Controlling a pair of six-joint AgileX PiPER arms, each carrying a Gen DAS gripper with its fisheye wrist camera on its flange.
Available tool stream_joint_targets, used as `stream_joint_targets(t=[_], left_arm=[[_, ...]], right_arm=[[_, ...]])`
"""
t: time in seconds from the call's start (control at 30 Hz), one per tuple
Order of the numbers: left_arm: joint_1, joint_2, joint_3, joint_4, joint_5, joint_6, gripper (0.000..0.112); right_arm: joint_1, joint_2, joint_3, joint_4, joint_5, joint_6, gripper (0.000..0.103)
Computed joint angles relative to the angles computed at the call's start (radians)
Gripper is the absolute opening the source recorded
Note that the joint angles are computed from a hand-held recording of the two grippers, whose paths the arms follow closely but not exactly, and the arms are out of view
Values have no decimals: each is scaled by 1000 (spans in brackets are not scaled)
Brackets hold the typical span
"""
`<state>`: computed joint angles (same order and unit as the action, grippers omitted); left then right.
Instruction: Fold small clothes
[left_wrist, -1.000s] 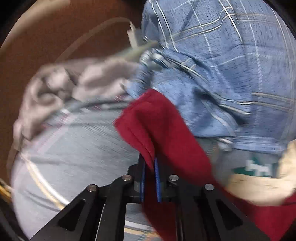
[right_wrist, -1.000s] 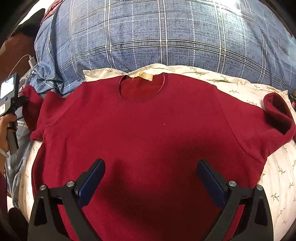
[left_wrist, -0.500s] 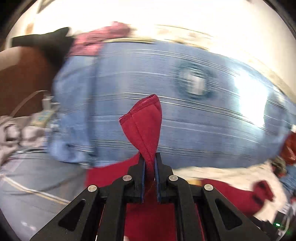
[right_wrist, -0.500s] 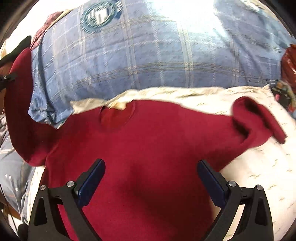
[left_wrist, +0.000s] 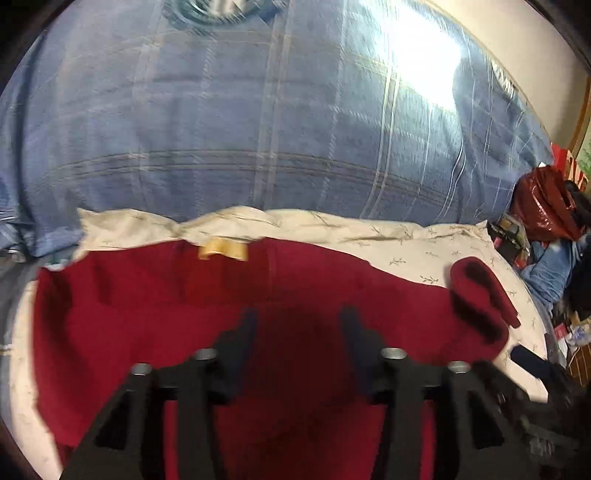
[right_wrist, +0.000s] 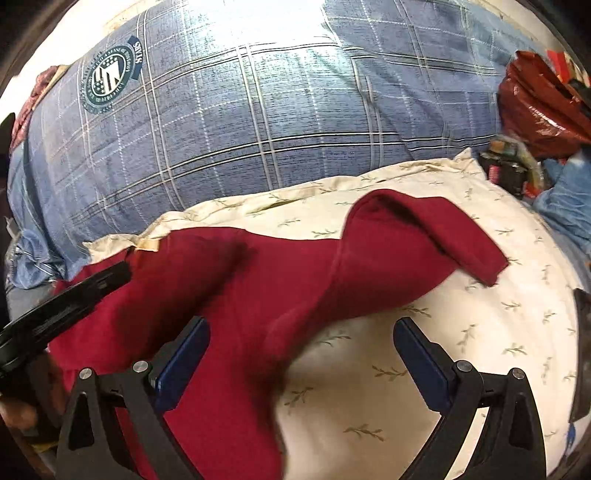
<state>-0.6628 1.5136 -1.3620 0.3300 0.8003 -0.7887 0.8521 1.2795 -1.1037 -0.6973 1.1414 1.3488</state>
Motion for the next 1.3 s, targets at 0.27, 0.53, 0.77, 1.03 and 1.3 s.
stream_joint_targets(t=[0.27, 0.53, 0.77, 1.03, 1.3], left_arm=[[118, -251, 288, 331, 178, -202, 75], [469, -134, 409, 134, -71, -128, 75], [497, -155, 467, 159, -109, -164, 77], [492, -216, 483, 132, -59, -147, 77], [449, -253, 490, 152, -8, -154, 77]], right_arm=[[-56, 130, -76, -3, -103, -147, 102], [-199, 353, -235, 103, -137, -371, 43], [-211, 249, -130, 46, -163, -290, 9], [-68, 165, -180, 14, -113, -184, 64], [-41, 574, -572, 336, -351, -704, 65]])
